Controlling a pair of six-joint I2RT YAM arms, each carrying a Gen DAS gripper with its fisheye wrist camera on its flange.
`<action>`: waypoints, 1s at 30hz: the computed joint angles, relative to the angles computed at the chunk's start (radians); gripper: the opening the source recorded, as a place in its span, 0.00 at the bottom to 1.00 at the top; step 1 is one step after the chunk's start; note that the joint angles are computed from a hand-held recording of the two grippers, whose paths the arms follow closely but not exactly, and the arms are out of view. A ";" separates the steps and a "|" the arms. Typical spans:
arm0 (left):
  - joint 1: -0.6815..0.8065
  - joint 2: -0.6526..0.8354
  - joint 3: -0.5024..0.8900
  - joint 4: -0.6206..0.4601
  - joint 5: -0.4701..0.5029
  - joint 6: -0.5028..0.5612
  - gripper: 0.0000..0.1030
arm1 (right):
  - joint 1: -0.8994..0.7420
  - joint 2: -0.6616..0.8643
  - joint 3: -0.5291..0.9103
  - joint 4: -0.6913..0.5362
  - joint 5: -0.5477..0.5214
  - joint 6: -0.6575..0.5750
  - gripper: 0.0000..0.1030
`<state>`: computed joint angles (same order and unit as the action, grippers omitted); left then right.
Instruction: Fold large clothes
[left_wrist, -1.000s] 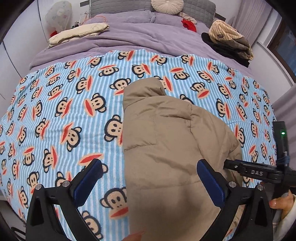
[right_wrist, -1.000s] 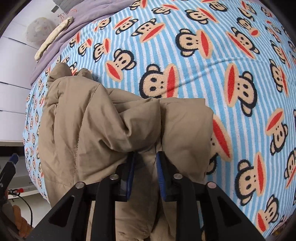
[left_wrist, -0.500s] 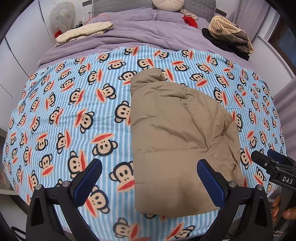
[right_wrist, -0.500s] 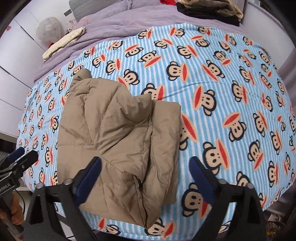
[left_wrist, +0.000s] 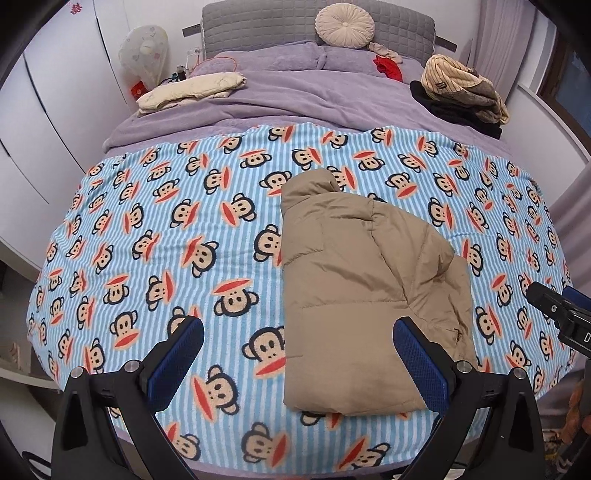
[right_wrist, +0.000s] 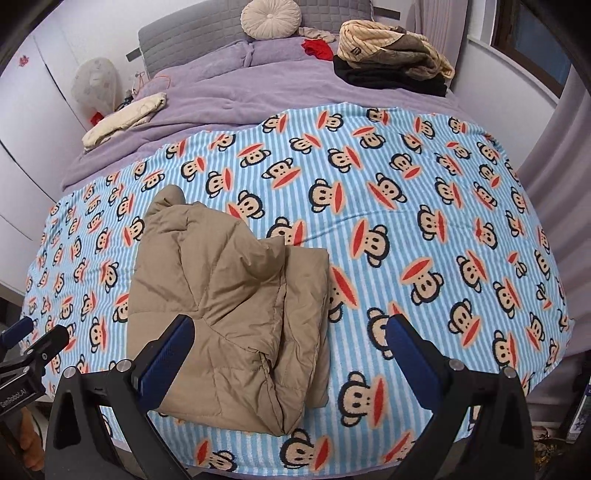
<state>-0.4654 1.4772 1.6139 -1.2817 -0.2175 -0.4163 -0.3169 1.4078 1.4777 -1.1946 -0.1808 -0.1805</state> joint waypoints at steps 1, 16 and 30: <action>-0.002 -0.004 0.002 -0.002 -0.005 -0.005 1.00 | 0.002 -0.006 0.004 -0.002 0.003 -0.002 1.00; -0.007 -0.020 -0.003 -0.015 -0.017 -0.037 1.00 | 0.016 -0.042 -0.009 -0.018 0.014 0.002 1.00; -0.002 -0.023 -0.009 -0.013 -0.014 -0.035 1.00 | 0.019 -0.043 -0.010 -0.018 0.013 0.005 1.00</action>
